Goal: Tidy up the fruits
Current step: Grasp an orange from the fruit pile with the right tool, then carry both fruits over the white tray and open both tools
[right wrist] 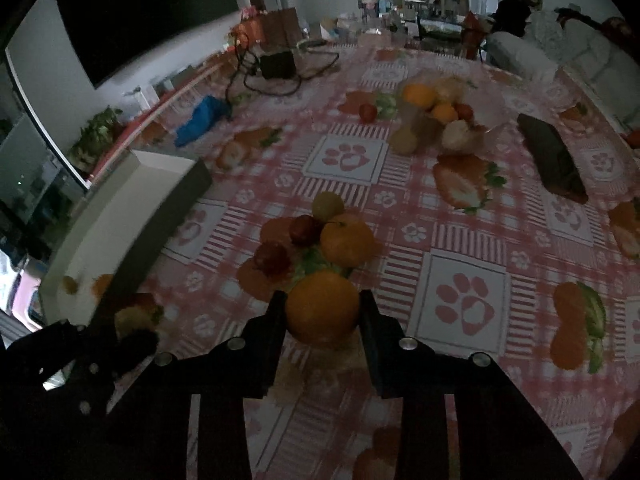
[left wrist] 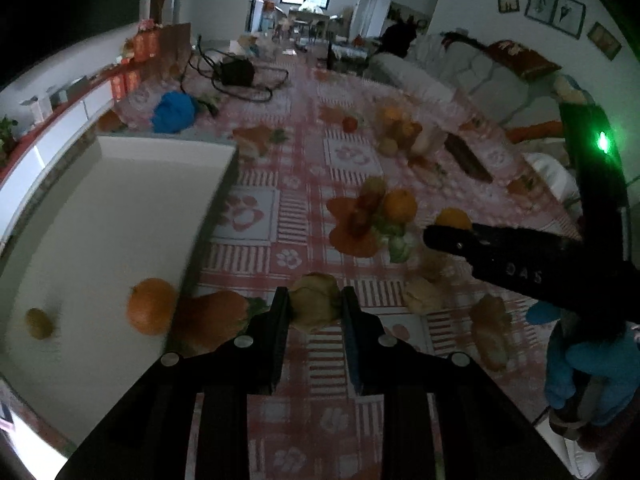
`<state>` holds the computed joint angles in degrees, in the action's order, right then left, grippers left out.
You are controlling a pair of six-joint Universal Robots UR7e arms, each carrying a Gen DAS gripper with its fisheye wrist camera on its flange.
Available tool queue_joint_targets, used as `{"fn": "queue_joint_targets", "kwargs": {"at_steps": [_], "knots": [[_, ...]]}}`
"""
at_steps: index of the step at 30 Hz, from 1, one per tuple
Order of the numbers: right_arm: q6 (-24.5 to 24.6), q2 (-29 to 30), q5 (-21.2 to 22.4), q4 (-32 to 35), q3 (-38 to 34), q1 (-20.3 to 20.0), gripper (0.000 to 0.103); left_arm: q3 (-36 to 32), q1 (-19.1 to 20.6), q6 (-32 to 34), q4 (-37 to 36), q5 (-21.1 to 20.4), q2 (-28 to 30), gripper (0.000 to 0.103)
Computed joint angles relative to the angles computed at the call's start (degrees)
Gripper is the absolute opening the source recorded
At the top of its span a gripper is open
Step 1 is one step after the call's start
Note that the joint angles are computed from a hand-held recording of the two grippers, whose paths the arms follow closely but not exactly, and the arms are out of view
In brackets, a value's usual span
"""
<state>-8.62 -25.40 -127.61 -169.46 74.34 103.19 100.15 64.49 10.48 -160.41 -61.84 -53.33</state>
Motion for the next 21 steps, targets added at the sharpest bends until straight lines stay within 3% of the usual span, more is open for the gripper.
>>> {"fn": "queue_joint_targets", "kwargs": {"at_steps": [3, 10, 21], "knots": [[1.1, -1.6, 0.8, -1.1, 2.4, 0.6, 0.037, 1.1, -0.6, -0.3, -0.4, 0.6, -2.0, 0.028], [1.5, -3.2, 1.2, -2.3, 4.7, 2.5, 0.037, 4.4, -2.4, 0.9, -3.9, 6.4, -5.4, 0.028], [1.3, -1.5, 2.6, -0.6, 2.1, 6.0, 0.037, 7.1, -0.7, 1.9, -6.3, 12.4, -9.3, 0.028]]}}
